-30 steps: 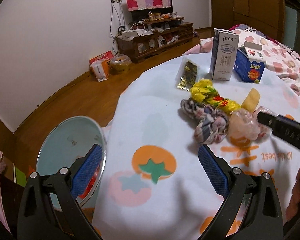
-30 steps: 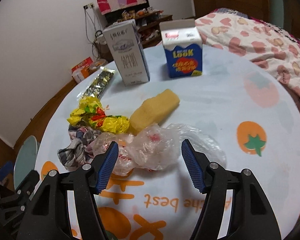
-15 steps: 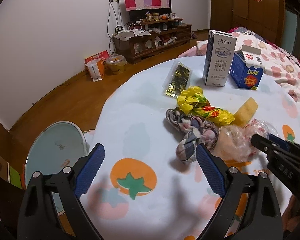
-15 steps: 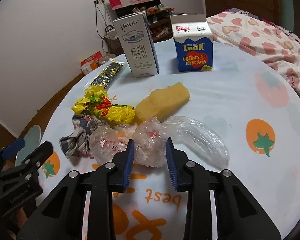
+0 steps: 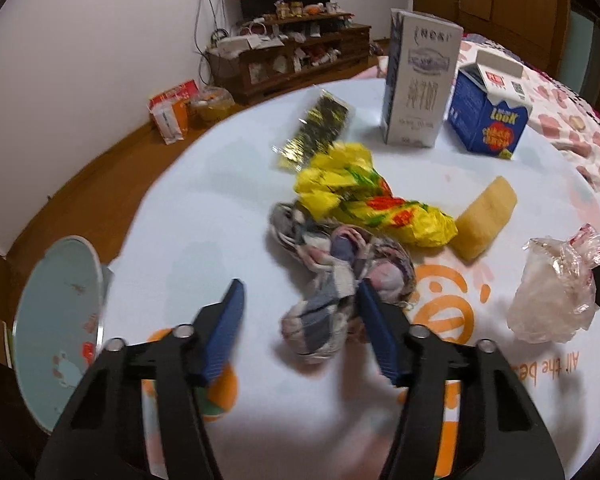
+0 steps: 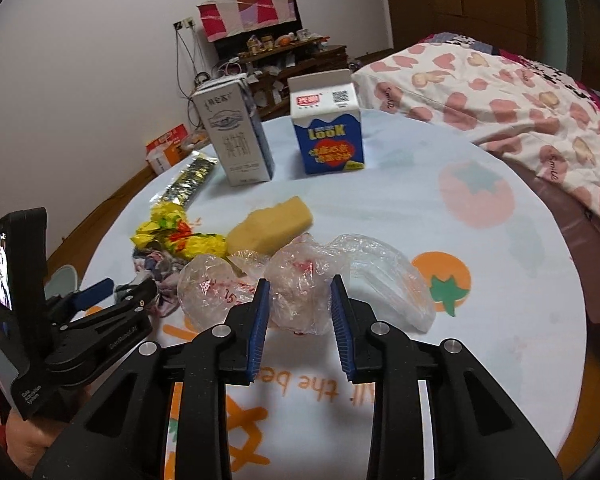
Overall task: Collect trash
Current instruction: 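Grasp the clear plastic bags with the right gripper while the left grasps the plaid cloth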
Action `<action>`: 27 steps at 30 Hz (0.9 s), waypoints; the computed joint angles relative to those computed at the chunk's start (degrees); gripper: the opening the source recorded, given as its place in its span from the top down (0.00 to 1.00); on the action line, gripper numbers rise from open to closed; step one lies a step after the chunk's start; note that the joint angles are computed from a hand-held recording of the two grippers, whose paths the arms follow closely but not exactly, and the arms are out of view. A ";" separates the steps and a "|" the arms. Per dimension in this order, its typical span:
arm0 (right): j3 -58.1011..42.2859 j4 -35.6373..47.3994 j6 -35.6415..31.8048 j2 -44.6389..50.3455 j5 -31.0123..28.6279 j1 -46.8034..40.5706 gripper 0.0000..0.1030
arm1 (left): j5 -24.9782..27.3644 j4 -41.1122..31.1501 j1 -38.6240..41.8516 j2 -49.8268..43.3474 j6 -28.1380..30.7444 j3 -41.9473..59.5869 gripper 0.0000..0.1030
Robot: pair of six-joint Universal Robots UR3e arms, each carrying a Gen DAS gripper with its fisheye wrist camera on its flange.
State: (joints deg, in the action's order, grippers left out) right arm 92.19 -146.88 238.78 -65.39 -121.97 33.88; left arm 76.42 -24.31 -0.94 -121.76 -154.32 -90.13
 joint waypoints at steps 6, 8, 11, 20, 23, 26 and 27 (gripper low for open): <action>0.61 1.08 1.94 -0.57 -0.73 0.77 0.70 | -4.26 0.73 0.91 2.65 2.85 -3.53 0.85; 0.22 1.93 2.55 -0.70 -1.37 1.41 0.70 | -5.86 -0.35 1.96 4.37 3.74 -4.89 0.85; -0.81 3.60 3.58 -0.69 -2.28 2.43 0.70 | -8.77 -1.29 4.46 8.46 5.52 -8.65 0.85; -6.97 9.73 5.98 1.54 -4.97 6.21 0.70 | -15.08 -5.91 12.40 20.10 13.06 -18.02 0.85; -9.04 11.30 6.60 2.63 -5.32 7.27 0.70 | -16.58 -6.64 14.66 23.26 15.16 -20.47 0.85; -11.47 13.11 7.08 3.87 -5.83 8.40 0.70 | -17.61 -7.71 16.70 25.76 17.03 -22.26 0.85; -12.16 13.52 7.13 4.26 -5.91 8.63 0.70 | -18.21 -8.86 17.69 26.64 17.83 -22.61 0.85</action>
State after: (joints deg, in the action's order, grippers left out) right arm 80.03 -133.36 245.91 -61.14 -127.88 42.51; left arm 58.22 -33.16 16.76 -95.12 -136.49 -112.74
